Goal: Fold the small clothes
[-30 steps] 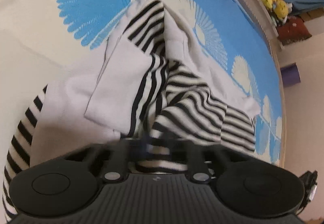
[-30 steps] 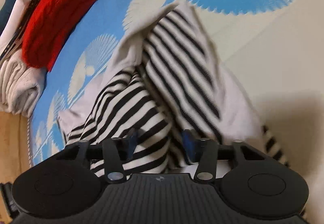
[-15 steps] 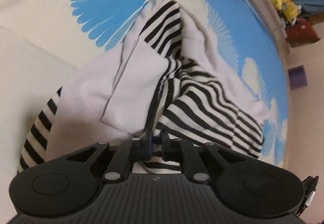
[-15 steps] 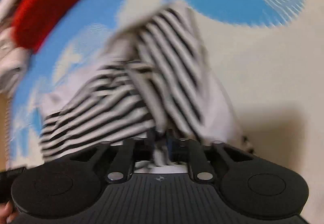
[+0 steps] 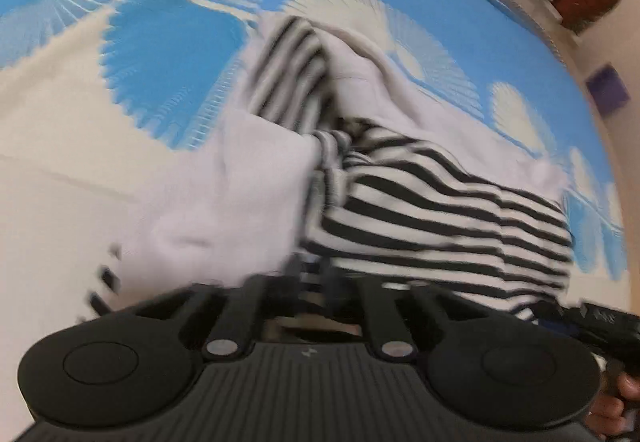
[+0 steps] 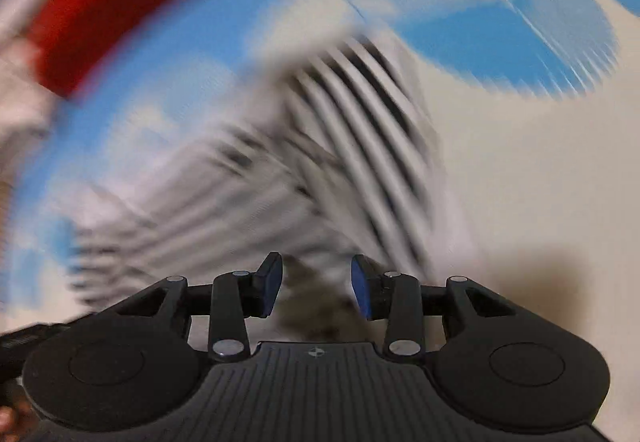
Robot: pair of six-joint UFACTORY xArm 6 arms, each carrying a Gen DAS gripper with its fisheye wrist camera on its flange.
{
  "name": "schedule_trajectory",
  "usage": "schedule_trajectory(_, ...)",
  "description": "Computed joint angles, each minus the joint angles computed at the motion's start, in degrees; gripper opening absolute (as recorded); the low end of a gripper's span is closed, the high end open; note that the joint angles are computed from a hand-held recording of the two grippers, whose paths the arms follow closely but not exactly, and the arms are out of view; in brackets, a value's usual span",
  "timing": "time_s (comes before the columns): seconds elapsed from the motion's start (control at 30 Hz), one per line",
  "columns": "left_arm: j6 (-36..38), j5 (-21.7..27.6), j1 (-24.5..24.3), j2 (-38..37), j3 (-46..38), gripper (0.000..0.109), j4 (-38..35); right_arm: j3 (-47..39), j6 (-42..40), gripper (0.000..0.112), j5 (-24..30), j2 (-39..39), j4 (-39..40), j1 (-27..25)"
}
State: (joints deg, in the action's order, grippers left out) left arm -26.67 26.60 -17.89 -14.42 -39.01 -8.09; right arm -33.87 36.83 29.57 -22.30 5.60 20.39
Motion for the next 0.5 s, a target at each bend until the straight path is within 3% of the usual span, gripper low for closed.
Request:
schedule_trajectory(0.07,-0.02,-2.42,-0.06,-1.57,0.15,0.007,1.60,-1.26,1.32,0.038,2.76,-0.94,0.80,-1.03)
schedule_trajectory(0.1,0.48,-4.84,-0.37,-2.45,0.51,0.007,1.98,-0.56,1.53,0.038,0.54,-2.23,0.36,-0.89)
schedule_trajectory(0.17,4.27,-9.83,-1.26,-3.41,1.14,0.007,-0.71,2.33,2.60,0.040,-9.11,-5.52,-3.78,-0.45)
schedule_trajectory(0.27,12.71,-13.36,-3.24,-1.69,0.40,0.007,-10.29,3.21,6.24,0.044,-17.70,-5.54,-13.23,-1.48)
schedule_trajectory(0.37,12.92,-12.88,-3.86,0.53,-0.35,0.007,-9.83,1.63,4.36,0.045,-17.70,-1.75,-10.98,-1.40)
schedule_trajectory(0.47,2.77,-3.82,-1.32,3.78,-2.84,0.007,1.75,-0.80,2.62,0.044,-11.56,2.51,-8.90,-1.88)
schedule_trajectory(0.5,1.14,-2.77,-0.85,4.09,-3.12,0.007,2.85,-0.83,1.67,0.042,-10.69,3.01,-7.22,-1.72)
